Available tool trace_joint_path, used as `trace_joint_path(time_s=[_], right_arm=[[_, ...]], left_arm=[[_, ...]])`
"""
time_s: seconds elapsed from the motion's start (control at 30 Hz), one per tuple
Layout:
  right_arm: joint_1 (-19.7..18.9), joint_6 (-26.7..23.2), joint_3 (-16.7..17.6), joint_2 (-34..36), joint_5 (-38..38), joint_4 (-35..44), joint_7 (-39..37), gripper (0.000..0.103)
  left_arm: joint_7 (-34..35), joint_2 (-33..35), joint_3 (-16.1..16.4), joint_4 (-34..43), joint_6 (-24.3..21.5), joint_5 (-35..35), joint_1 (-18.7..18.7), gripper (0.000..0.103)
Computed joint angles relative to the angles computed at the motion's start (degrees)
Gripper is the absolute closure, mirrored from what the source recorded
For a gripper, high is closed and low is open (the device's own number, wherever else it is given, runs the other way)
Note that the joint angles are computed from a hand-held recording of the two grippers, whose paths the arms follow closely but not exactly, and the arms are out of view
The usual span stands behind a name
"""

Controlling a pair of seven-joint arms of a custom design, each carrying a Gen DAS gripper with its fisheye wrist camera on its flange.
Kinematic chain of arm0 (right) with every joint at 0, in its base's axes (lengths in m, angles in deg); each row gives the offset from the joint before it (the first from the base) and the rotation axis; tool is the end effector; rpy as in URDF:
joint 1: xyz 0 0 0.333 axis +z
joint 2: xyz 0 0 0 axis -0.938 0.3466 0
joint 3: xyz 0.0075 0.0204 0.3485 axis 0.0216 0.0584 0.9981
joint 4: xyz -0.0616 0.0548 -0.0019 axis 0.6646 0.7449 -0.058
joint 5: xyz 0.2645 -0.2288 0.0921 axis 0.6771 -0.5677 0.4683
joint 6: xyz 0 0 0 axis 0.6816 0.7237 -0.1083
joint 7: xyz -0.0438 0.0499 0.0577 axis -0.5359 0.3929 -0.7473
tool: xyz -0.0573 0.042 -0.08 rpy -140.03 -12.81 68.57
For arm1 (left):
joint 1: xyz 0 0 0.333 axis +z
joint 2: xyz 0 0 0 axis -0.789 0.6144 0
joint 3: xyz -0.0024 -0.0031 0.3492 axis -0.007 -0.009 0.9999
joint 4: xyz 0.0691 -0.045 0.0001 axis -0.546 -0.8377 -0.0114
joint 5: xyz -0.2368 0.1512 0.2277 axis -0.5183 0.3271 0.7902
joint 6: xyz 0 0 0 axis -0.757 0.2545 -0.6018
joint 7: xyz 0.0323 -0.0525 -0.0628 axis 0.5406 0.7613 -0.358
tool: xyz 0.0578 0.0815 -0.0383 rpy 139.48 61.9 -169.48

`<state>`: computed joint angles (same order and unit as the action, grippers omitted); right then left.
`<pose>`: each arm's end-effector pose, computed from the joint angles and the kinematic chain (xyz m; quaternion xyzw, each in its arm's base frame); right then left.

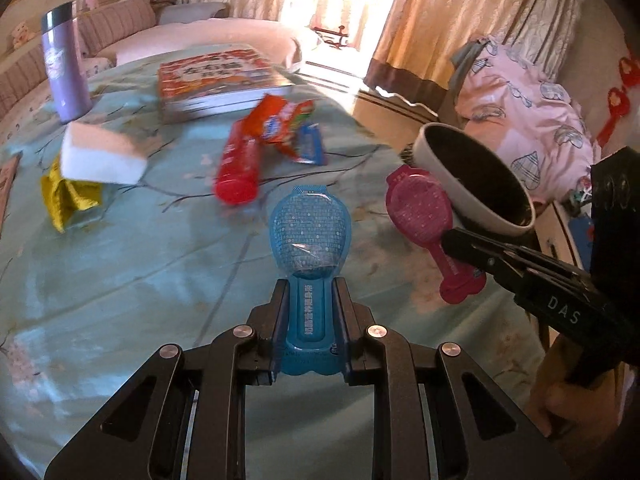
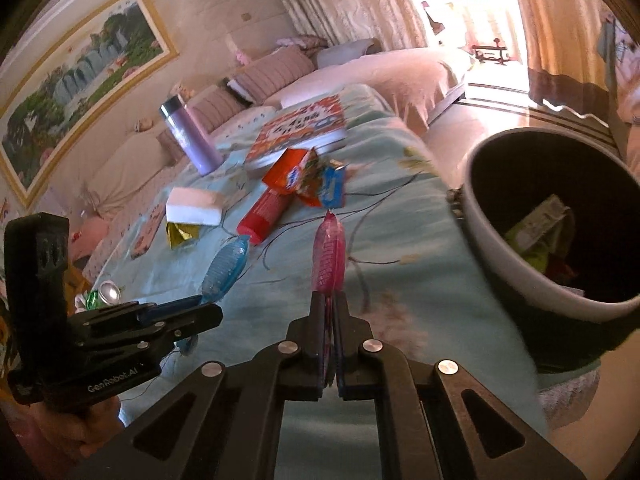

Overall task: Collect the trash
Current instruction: 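Carry both combs over the bin and open both grippers to drop them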

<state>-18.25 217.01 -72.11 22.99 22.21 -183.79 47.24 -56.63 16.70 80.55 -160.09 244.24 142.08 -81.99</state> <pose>0.4423 0.4417 0.3532 -0.6975 0.5846 -0.0725 0.4081 0.4365 -0.3773 0.3727 -0.6188 0.7124 -0.3028 0.1337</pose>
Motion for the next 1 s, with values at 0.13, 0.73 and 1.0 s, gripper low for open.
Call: trace_joint_path(time_s=[0.13,0.73,1.0], right_arm=[[-0.6,2.4,0.2,-1.8,1.3,-3.1,-0.1,0.099],[-7.9,9.5,3.2,-8.6,13.4,-12.7,-8.0,0.1],[-9.6,8.6,2.9,-8.2,16.6,-12.2,-11.3,0.1]], left_arm=[[3.7,1.7,-1.3,2.7,-0.6,-3.4,-0.4,0.084],[28.5,12.2,-1.9,20.2,-5.0,-25.5,-6.5,0.084],[36.3,16.7,-1.2,28.0,-8.0,-32.7,-9.0,0.084]])
